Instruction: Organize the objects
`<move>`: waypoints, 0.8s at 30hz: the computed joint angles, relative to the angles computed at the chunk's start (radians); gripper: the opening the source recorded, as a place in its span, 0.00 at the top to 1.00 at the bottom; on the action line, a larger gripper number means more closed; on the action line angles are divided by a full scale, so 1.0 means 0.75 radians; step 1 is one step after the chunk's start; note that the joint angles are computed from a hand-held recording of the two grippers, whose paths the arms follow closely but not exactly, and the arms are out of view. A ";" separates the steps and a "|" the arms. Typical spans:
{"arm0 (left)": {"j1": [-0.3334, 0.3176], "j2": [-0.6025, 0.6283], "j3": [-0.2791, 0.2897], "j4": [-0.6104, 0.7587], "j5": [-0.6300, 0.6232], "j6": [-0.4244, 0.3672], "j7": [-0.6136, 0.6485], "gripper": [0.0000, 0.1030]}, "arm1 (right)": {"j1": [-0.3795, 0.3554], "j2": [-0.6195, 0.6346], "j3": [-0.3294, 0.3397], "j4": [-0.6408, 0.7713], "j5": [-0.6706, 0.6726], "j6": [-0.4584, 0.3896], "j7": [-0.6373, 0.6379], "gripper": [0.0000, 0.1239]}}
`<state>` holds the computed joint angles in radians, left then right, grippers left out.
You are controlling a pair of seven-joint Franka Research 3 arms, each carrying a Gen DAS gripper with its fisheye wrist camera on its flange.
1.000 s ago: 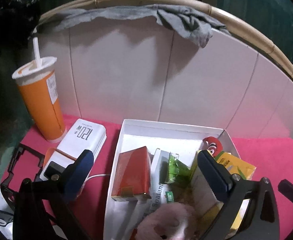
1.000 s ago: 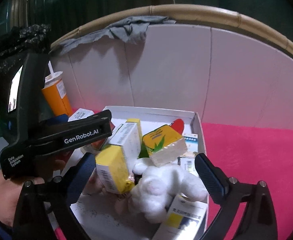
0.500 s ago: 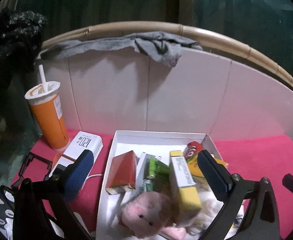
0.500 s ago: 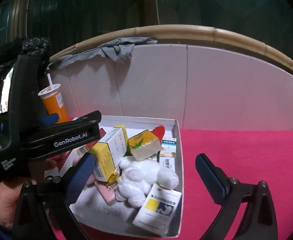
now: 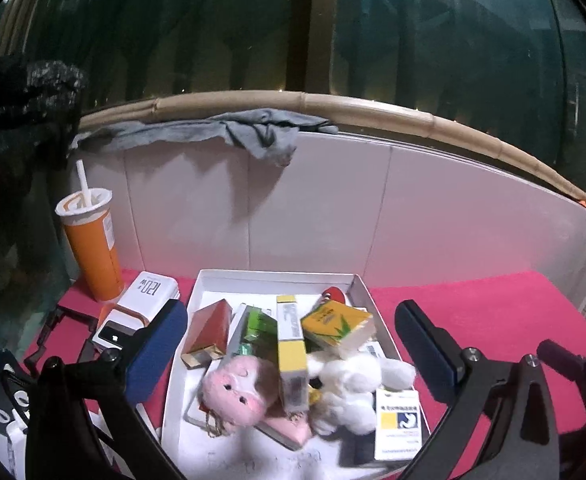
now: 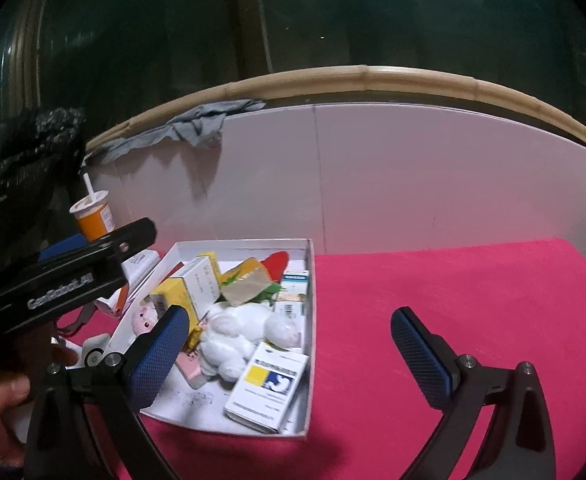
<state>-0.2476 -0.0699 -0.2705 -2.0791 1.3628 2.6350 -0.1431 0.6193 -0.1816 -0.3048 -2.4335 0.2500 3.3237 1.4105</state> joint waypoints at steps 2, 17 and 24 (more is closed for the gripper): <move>-0.015 -0.014 -0.015 -0.006 -0.014 -0.028 0.016 0.00 | -0.002 -0.028 -0.010 -0.026 0.001 0.012 0.004 0.17; -0.140 -0.133 -0.151 -0.072 0.049 -0.400 -0.097 0.00 | -0.116 -0.250 -0.042 -0.224 -0.015 0.042 0.038 0.17; -0.159 -0.176 -0.174 -0.091 -0.100 -0.376 0.012 0.00 | -0.133 -0.416 -0.057 -0.332 -0.012 0.046 -0.021 0.17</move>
<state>-0.3671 -0.2019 -0.4011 -2.1471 1.2880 2.3528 -0.1342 0.5198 -0.4933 -0.3476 -2.6826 0.2408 3.3578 1.3946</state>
